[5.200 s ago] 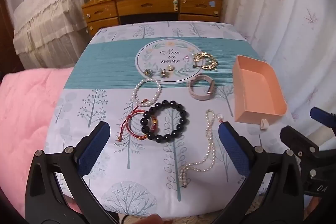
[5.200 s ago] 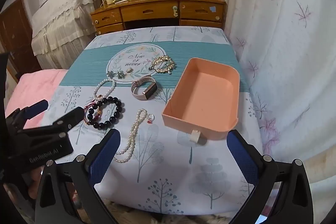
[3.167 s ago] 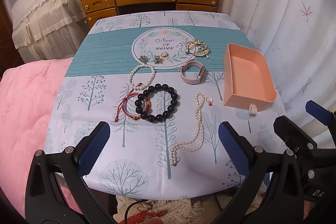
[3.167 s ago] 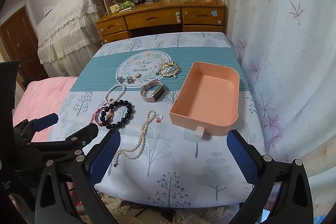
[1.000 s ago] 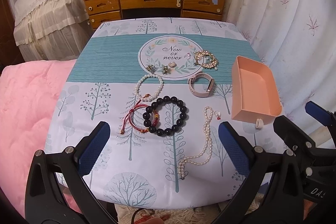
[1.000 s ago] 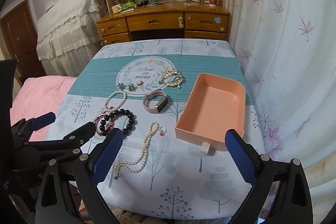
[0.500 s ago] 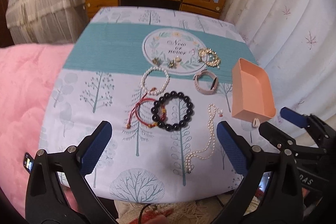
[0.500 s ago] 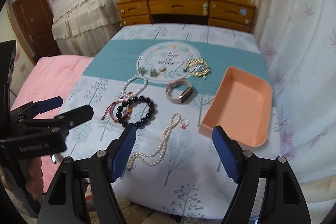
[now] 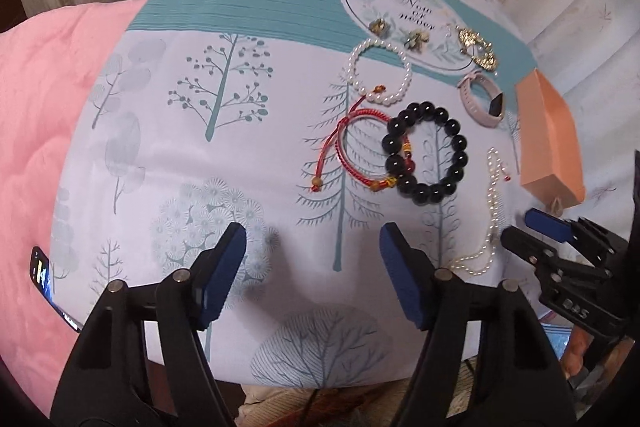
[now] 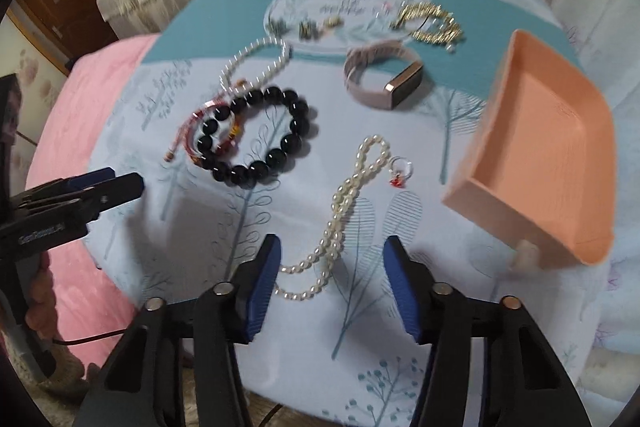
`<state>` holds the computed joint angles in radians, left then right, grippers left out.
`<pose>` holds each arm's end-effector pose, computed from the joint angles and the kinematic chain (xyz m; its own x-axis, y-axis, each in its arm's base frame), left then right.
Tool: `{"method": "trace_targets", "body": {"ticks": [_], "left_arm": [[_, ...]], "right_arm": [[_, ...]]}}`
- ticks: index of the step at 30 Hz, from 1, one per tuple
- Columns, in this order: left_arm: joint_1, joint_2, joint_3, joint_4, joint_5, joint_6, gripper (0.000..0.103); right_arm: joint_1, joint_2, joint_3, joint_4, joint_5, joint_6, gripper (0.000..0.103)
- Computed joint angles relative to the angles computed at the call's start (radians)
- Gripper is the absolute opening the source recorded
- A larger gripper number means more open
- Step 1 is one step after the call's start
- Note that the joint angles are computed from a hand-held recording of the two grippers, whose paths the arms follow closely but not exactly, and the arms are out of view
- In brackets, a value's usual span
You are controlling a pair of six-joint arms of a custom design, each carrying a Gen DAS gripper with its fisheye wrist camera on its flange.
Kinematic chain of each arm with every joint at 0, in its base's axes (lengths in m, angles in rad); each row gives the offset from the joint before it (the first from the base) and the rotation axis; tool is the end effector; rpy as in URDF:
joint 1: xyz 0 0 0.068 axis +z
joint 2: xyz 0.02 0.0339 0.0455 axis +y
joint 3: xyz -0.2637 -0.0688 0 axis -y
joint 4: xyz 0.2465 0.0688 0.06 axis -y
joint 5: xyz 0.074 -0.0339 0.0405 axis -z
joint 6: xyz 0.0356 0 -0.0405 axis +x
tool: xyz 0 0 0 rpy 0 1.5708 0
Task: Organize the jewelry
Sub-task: 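Grasp the black bead bracelet with the left gripper while the right gripper grasps the pearl necklace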
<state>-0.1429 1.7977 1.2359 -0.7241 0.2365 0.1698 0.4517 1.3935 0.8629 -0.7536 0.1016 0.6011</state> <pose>0.3457 -0.0582 0.1857 -0.9018 0.2957 -0.3150 0.3612 0.9161 -0.1741 0.2242 0.1047 0.1951 -0.9427 0.1680 -0.2882 0.1512 0.9853 0.0796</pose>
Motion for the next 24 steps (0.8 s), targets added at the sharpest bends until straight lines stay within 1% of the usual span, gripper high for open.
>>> {"method": "trace_targets", "body": {"ticks": [1,4,8,9,11,13,15,18,19,20,22,23,24], "left_arm": [[-0.003,0.004,0.003,-0.002,-0.001,0.001,0.063],[-0.024,0.002,-0.001,0.026,-0.009,0.004,0.063],[-0.069,0.019,0.04,0.02,-0.029,0.016,0.063],[-0.086,0.027,0.05,0.024,-0.037,0.027,0.063],[-0.117,0.051,0.078,0.023,-0.059,0.046,0.063],[-0.134,0.085,0.122,-0.001,-0.054,0.061,0.063],[-0.144,0.127,0.178,-0.039,-0.034,0.071,0.062],[-0.163,0.187,0.257,-0.088,-0.023,0.09,0.049],[-0.168,0.217,0.298,-0.117,-0.016,0.097,0.043],[-0.17,0.238,0.324,-0.136,-0.009,0.102,0.038],[-0.181,0.312,0.416,-0.203,-0.003,0.101,0.033],[-0.181,0.33,0.437,-0.221,0.002,0.102,0.03],[-0.181,0.364,0.479,-0.257,0.017,0.098,0.029]], "right_arm": [[0.0,0.036,0.004,0.016,0.001,-0.006,0.045],[0.009,0.12,0.017,0.06,0.018,-0.024,0.042],[0.052,0.196,0.059,0.073,0.112,-0.051,0.037],[0.064,0.21,0.068,0.074,0.136,-0.056,0.034],[0.07,0.213,0.069,0.082,0.142,-0.069,0.026],[0.078,0.227,0.073,0.089,0.162,-0.072,0.006],[0.068,0.216,0.064,0.091,0.151,-0.072,0.005],[0.031,0.16,0.019,0.113,0.093,-0.073,0.005],[0.016,0.139,0.003,0.12,0.068,-0.07,0.005],[0.001,0.116,-0.014,0.125,0.045,-0.067,0.005],[-0.016,0.09,-0.033,0.132,0.022,-0.064,0.005],[-0.02,0.077,-0.042,0.135,0.018,-0.061,0.005],[-0.025,0.062,-0.051,0.14,0.012,-0.061,0.005]]}}
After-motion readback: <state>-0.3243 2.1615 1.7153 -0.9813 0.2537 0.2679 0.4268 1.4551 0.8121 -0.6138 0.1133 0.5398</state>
